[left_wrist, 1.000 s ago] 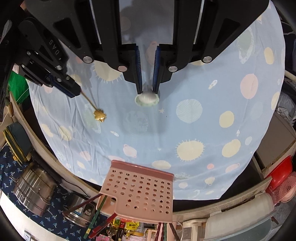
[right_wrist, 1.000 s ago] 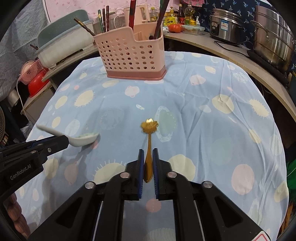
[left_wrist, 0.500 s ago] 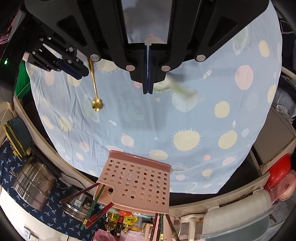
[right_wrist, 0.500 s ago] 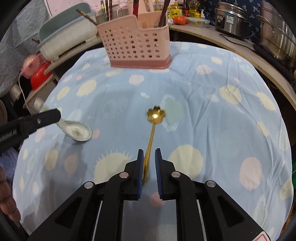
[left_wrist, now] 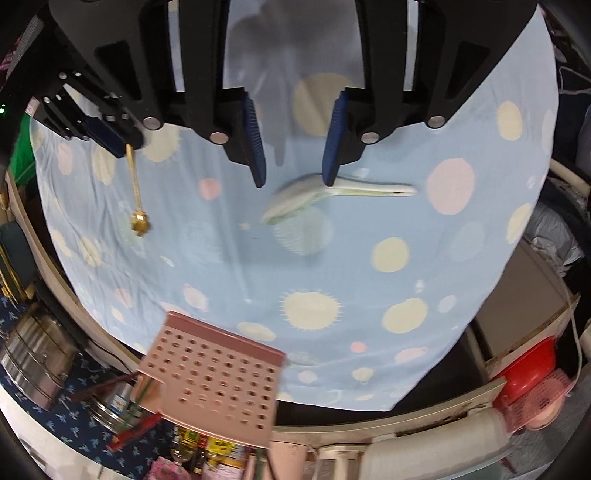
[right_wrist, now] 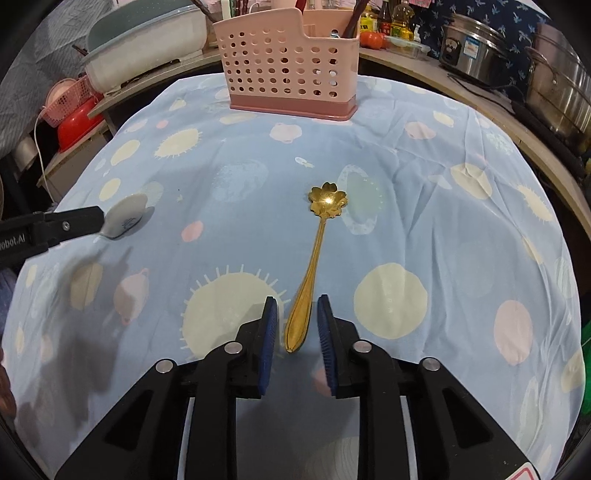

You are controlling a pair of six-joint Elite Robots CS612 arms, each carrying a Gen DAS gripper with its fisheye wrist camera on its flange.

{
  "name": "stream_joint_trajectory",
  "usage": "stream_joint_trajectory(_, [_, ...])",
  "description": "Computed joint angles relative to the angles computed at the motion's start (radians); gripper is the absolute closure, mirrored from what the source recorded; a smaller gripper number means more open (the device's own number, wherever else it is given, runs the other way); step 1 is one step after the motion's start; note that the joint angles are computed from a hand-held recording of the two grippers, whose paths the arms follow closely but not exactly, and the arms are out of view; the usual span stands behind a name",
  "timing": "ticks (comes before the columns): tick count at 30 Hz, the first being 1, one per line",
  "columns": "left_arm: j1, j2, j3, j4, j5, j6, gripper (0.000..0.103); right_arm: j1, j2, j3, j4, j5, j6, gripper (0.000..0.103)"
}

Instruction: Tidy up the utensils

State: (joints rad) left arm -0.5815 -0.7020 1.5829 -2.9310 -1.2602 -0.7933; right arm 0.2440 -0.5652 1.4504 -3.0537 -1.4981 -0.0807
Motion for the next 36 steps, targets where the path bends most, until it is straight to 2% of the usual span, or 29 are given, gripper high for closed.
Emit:
stream_joint_trajectory(6, [0.029,-0.013,0.037,-0.024,0.04,0.012,0.057,-0.01,-0.006,0.008,0.011,0.024,0.03,0.093])
stream_joint_trajectory(8, [0.042,-0.011,0.046,-0.064,0.01,0.066,0.05,-0.009,-0.008,0.009,0.014,0.023,0.033,0.093])
stream_joint_trajectory(13, [0.059,0.009,0.044,-0.125,-0.048,0.244,0.047,-0.015,-0.012,0.011,0.029,0.047,0.067,0.093])
stream_joint_trajectory(14, [0.058,0.014,0.039,-0.116,-0.021,0.274,0.047,-0.016,-0.012,0.012,0.031,0.049,0.071,0.093])
stream_joint_trajectory(16, [0.064,0.023,0.031,-0.126,-0.014,0.316,0.047,-0.014,-0.013,0.012,0.032,0.042,0.07,0.093])
stream_joint_trajectory(19, [0.079,0.036,0.004,-0.086,-0.041,0.308,0.047,-0.01,-0.013,0.01,0.035,0.033,0.07,0.093])
stream_joint_trajectory(22, [0.076,0.039,0.005,-0.05,-0.071,0.305,0.048,-0.01,-0.014,0.01,0.04,0.031,0.069,0.093])
stream_joint_trajectory(25, [0.065,0.025,0.042,-0.094,-0.085,0.272,0.049,-0.011,-0.015,0.011,0.042,0.033,0.071,0.093])
stream_joint_trajectory(27, [0.06,0.016,0.061,-0.104,-0.139,0.237,0.049,-0.011,-0.015,0.012,0.042,0.03,0.067,0.093])
stream_joint_trajectory(29, [0.034,0.01,0.082,-0.124,-0.102,0.242,0.048,-0.011,-0.015,0.01,0.043,0.032,0.068,0.093])
stream_joint_trajectory(32, [0.012,0.005,0.096,-0.143,-0.102,0.245,0.048,-0.011,-0.014,0.01,0.043,0.032,0.066,0.093])
stream_joint_trajectory(36, [0.018,0.004,0.099,-0.162,-0.135,0.216,0.048,-0.011,-0.015,0.011,0.042,0.035,0.069,0.093])
